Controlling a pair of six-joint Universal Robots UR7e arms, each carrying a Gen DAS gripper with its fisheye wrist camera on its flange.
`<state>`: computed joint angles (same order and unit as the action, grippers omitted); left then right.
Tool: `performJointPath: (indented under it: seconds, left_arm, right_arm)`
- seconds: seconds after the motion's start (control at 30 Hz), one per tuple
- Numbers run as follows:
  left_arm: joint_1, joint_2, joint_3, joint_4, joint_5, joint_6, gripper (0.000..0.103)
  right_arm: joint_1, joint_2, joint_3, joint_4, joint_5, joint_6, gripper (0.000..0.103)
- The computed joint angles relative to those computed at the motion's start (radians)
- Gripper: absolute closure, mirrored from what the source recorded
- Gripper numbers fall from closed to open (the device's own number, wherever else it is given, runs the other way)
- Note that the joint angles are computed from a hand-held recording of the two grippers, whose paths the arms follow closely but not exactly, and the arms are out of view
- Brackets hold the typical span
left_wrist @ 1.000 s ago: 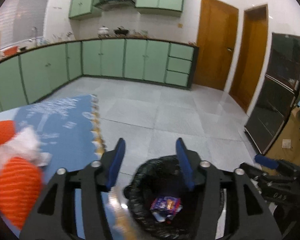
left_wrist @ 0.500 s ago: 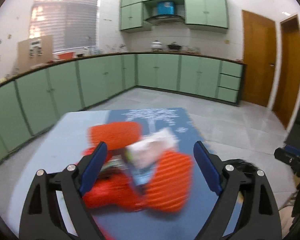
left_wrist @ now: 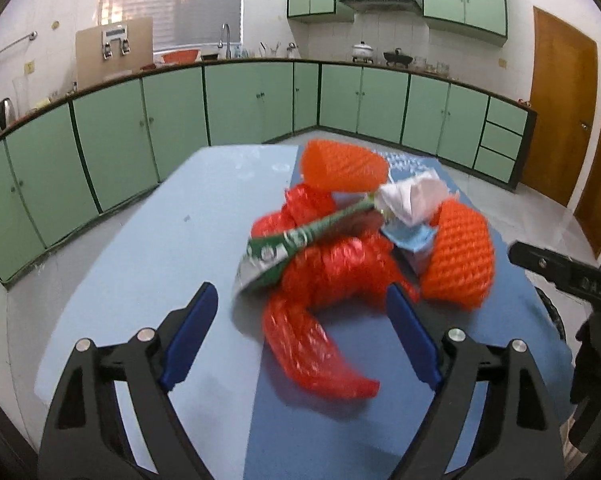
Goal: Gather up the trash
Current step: 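Move both grippers back over the orange nets and red bags, then grasp an orange foam net with the right gripper while the left grasps a red bag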
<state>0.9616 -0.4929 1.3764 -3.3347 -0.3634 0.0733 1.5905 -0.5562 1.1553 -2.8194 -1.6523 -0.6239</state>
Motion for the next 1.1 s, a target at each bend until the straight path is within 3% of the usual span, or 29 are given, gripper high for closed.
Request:
performJointPath:
  seconds: [0.33,0.47,0.57,0.63,0.73,0.83,0.9,0.97,1.1]
  left_arm:
    - [0.052,0.01,-0.027,0.095,-0.011,-0.128,0.034]
    - [0.062,0.021,-0.04,0.1,-0.002,-0.123,0.04]
    - [0.074,0.02,-0.042,0.124,-0.015,-0.14,0.054]
    - [0.079,0.011,-0.039,0.171,-0.027,-0.176,0.073]
    - [0.082,0.007,-0.035,0.194,-0.031,-0.198,0.087]
    - [0.078,0.013,-0.036,0.16,-0.029,-0.17,0.095]
    - [0.075,0.02,-0.04,0.127,-0.02,-0.143,0.097]
    - [0.07,0.031,-0.049,0.089,-0.01,-0.109,0.098]
    - [0.06,0.049,-0.065,0.002,0.011,-0.025,0.098]
  right_arm:
    - [0.009,0.019,0.014,-0.08,-0.005,-0.035,0.022]
    - [0.01,0.033,0.017,-0.097,-0.006,-0.043,0.026]
    - [0.012,0.041,0.015,-0.092,-0.013,-0.046,0.027]
    - [0.012,0.043,0.014,-0.081,-0.012,-0.045,0.028]
    - [0.011,0.047,0.0,-0.043,-0.01,-0.034,0.033]
    - [0.008,0.048,-0.013,0.003,0.006,-0.008,0.035]
    - [0.01,0.052,-0.019,0.018,0.0,-0.017,0.041]
    - [0.009,0.053,-0.025,0.053,0.01,-0.017,0.064]
    - [0.004,0.046,-0.019,0.074,0.046,-0.026,0.074]
